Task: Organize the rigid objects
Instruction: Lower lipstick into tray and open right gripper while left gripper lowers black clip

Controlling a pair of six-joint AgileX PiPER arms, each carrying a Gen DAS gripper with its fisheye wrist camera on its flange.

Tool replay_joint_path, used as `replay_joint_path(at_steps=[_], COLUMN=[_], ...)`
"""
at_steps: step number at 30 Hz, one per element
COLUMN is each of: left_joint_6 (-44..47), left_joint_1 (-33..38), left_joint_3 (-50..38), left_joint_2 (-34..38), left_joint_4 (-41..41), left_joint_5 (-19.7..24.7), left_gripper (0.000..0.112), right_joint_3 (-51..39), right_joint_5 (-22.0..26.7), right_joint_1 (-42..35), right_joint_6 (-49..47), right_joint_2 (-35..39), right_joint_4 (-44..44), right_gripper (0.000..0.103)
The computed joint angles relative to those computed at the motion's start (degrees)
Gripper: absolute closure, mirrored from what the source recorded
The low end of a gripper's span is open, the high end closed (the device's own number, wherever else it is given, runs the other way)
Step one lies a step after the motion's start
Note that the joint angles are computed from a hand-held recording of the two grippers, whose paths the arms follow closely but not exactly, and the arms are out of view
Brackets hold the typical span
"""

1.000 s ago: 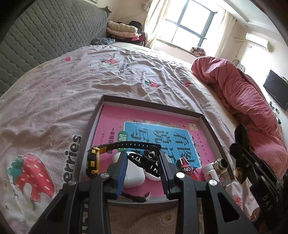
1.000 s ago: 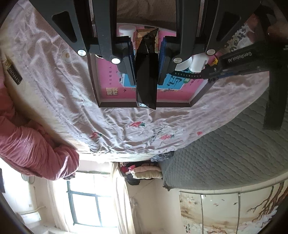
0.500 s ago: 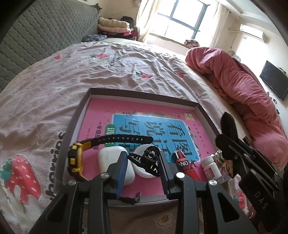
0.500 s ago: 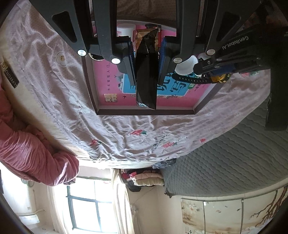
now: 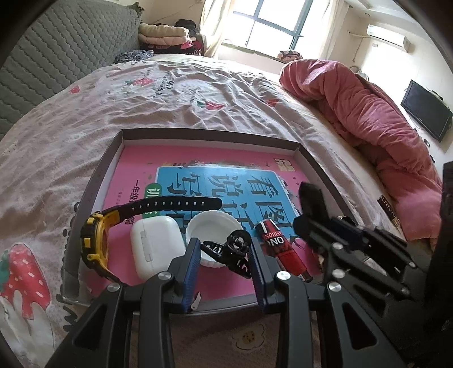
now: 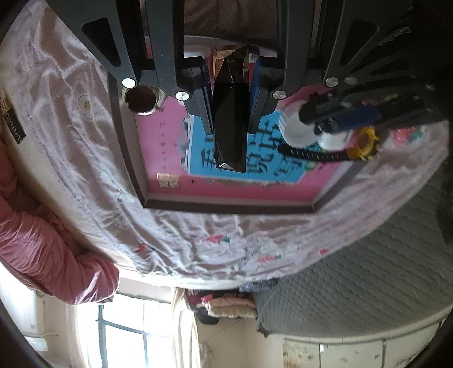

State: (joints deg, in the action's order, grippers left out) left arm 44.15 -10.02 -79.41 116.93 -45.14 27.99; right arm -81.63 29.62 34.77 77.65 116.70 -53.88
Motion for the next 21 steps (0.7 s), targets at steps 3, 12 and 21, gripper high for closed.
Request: replay_joint_path(at_steps=[3, 12, 21], left_joint_6=[0.5, -0.6, -2.2], left_joint_1=[0.2, -0.5, 0.0], left_joint_3=[-0.7, -0.3, -1.1], left_joint_2=[0.5, 0.3, 0.7], left_joint_4=[-0.2, 2.1, 3.4], left_joint_5=[1.2, -0.1, 0.0], left_gripper=[0.078, 0.078, 0.078], right_joint_3=[0.0, -3.1, -4.7], right_joint_5=[0.4, 4.7, 7.6], right_joint_1=[-0.3, 0.0, 0.5], right_joint_6=[-0.6, -8.1, -10.5], right_joint_2=[0.2, 2.6, 3.6], right_joint_4=[0.7, 6.7, 7.2], right_gripper=[0.081, 0.081, 0.081])
